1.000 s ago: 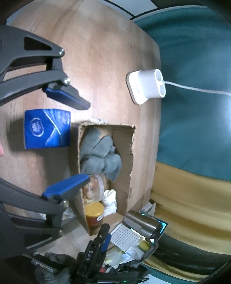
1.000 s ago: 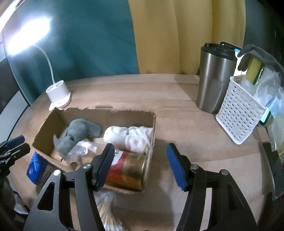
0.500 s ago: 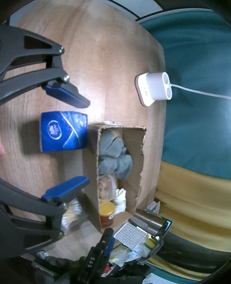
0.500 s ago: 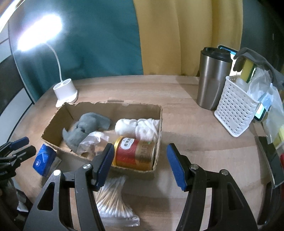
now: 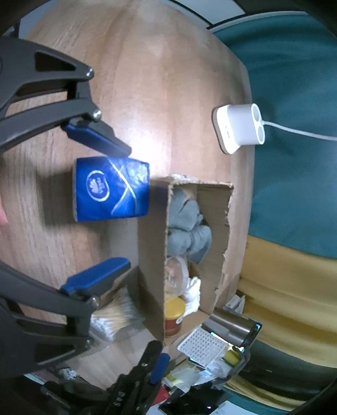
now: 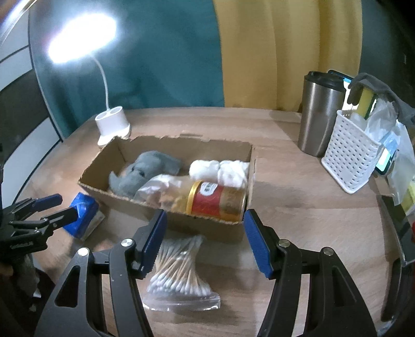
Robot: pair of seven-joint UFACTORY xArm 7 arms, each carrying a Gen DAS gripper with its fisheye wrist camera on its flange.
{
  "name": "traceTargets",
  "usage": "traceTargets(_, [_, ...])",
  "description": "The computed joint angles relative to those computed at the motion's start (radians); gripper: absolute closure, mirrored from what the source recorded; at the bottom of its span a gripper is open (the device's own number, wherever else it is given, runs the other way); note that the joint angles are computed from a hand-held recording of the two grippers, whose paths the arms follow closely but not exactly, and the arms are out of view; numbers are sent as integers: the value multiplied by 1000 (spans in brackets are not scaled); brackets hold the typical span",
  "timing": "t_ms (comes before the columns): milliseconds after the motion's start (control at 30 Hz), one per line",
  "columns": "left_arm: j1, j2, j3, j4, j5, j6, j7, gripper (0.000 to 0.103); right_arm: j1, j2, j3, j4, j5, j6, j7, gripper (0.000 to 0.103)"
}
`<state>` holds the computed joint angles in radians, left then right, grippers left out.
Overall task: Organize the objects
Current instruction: 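Move left tool to blue tissue pack while right tool approaches the cotton swab bag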
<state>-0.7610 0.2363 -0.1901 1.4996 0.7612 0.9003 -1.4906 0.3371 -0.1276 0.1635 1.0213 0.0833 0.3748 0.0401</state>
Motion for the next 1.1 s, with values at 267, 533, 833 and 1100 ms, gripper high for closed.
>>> traceTargets(267, [-4, 12, 0, -3, -9, 8, 6, 23, 12, -9, 0, -35, 22, 2, -24, 25])
traceTargets(533, [-7, 28, 6, 0, -24, 15, 21, 23, 28, 8, 2, -41, 54, 17, -62, 25])
traceTargets(833, [-12, 49, 15, 21, -41, 35, 53, 23, 39, 44, 8, -31, 92, 53, -104, 25])
traceTargets(1100, [-17, 54, 20, 36, -34, 67, 77, 23, 39, 68, 15, -15, 87, 71, -110, 25])
